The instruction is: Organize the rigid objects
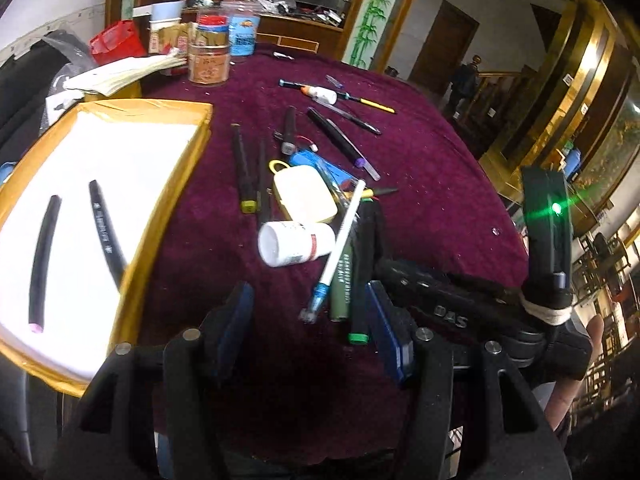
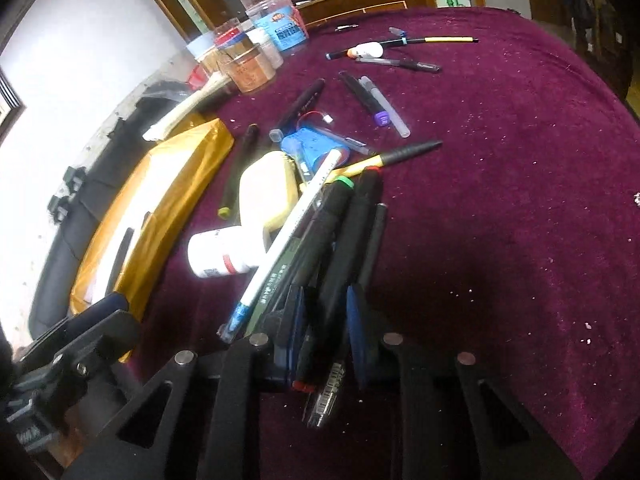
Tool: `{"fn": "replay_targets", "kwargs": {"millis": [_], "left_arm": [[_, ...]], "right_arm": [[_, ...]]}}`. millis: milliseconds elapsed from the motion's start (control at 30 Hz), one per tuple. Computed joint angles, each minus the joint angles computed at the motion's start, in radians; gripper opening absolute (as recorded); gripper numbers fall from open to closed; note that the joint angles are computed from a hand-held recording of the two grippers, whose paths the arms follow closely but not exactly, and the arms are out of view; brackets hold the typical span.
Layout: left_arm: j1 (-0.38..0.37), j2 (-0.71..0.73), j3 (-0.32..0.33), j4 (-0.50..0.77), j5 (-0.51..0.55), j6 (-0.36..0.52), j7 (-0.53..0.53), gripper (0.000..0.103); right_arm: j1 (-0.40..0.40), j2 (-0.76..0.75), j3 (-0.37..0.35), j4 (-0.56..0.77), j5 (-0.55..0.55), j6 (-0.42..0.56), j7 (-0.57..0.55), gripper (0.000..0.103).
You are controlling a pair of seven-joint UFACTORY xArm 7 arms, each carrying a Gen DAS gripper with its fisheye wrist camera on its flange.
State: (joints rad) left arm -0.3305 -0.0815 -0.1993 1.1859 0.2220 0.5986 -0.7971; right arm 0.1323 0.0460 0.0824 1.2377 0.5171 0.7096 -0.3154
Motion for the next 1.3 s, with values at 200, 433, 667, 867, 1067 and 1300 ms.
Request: {"fn": "replay_targets", "kwargs": {"millis": [200,433,667,867,1067,1300], "left_arm": [[-0.012,0.035,0.003,0.022,-0.005,0.016,0.017,0.056],[-0.04,0.133,0.004,0.125,-0.015,0.042,0.092,0.056],[-0.09,0.333,0.025,0.352,-0.067,0.142,0.24,0.039],[-0.136,0.36,0.065,0.387,0.02,0.171,0.198,0.012],[-0.148,0.363,0.067,0.374,0.033,0.171,0.213,0.012],[-0.165,0.283,0.086,0.303,0.106,0.137,0.077,0.012]], "right_arm": [[-0.004,-0.013,-0.001,-0.022,-0.011,-0.034,-0.023,0.015],[-0.019,-0.128,-0.044,-0.16,0.191,-0.079,-0.167,0.013],[-0.039,-0.178,-0.058,-0.231,0.024,-0.196,-0.009,0.013],[-0.028,-0.166,-0.065,-0.235,-0.056,-0.202,0.029,0.013],[-0.023,-0.165,-0.053,-0.242,-0.168,-0.211,0.096,0.014],[0.003,-0.176,-0.087,-0.249,-0.034,-0.206,0.032,0.013]]}}
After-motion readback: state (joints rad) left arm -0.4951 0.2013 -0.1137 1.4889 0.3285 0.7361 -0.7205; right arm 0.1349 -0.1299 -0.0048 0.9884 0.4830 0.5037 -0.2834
